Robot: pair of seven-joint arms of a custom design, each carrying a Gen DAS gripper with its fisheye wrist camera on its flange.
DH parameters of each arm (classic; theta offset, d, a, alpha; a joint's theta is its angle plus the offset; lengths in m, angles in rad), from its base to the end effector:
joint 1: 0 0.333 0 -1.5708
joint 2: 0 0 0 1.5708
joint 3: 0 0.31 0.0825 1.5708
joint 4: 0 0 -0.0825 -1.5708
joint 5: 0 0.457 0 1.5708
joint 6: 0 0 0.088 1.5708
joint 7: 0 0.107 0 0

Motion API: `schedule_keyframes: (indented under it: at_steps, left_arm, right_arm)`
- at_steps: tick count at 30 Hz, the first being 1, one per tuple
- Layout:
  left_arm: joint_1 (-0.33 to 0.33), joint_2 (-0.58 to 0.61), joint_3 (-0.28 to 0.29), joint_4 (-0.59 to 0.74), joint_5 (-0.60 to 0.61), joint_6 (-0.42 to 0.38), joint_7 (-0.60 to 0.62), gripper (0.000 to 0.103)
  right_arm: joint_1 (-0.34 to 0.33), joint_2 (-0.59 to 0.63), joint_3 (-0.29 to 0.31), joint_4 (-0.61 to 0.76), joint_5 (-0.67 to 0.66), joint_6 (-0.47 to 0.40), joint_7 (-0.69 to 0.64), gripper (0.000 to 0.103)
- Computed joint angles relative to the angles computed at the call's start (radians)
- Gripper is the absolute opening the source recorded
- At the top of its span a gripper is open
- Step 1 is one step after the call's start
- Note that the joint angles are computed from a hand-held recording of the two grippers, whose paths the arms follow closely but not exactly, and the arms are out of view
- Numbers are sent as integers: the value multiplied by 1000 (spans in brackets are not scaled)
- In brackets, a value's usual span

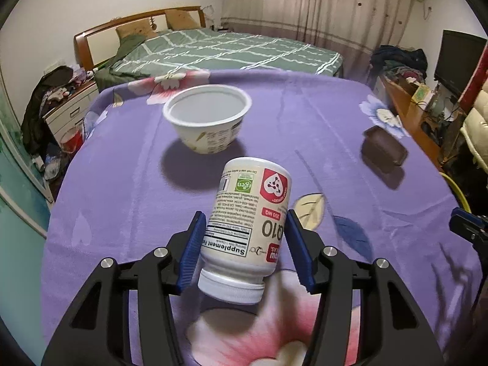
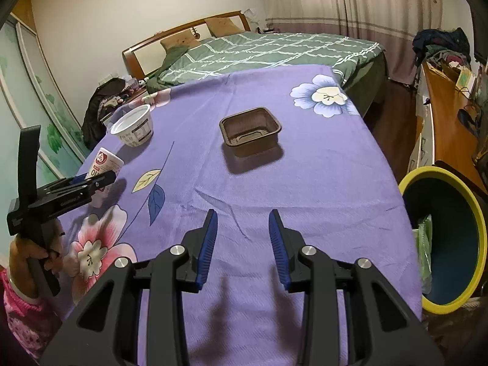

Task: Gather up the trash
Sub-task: 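Grasp the white supplement bottle with the left gripper, then carry the bottle with the left gripper over the bin and release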

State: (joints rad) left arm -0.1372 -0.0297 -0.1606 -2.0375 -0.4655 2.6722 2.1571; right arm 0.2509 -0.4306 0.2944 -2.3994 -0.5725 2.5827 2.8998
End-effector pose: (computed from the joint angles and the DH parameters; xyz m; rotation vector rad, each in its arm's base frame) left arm 0.6311 -0.1803 0.4936 -1.3173 2.3264 -0.9186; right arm 0.4488 0.2912 0.4975 -1.3830 2.0192 -0.6055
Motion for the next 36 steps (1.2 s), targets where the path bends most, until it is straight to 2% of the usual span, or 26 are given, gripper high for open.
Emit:
schedule_keyframes:
  at_steps: [10,18,27,36]
  left_arm:
    - [-81,-116,6,-73,-160,-23,154,50]
    - [-155,-165,8,-87,-245,-39,226,50]
    - [-227,-166,-21,-50,-263,-67,255,50]
    - [-293,-95,-92,31,-229,-102,238,50]
  right_arm:
    - [-12,-148,18,-103,25,-27,45,34]
    - [-19,-280,36,-186,58,-73,48,34]
    - [-7,-495,49,-312,109,-257,60,34]
    - [22,-724,45,-437,148,-436,75,34]
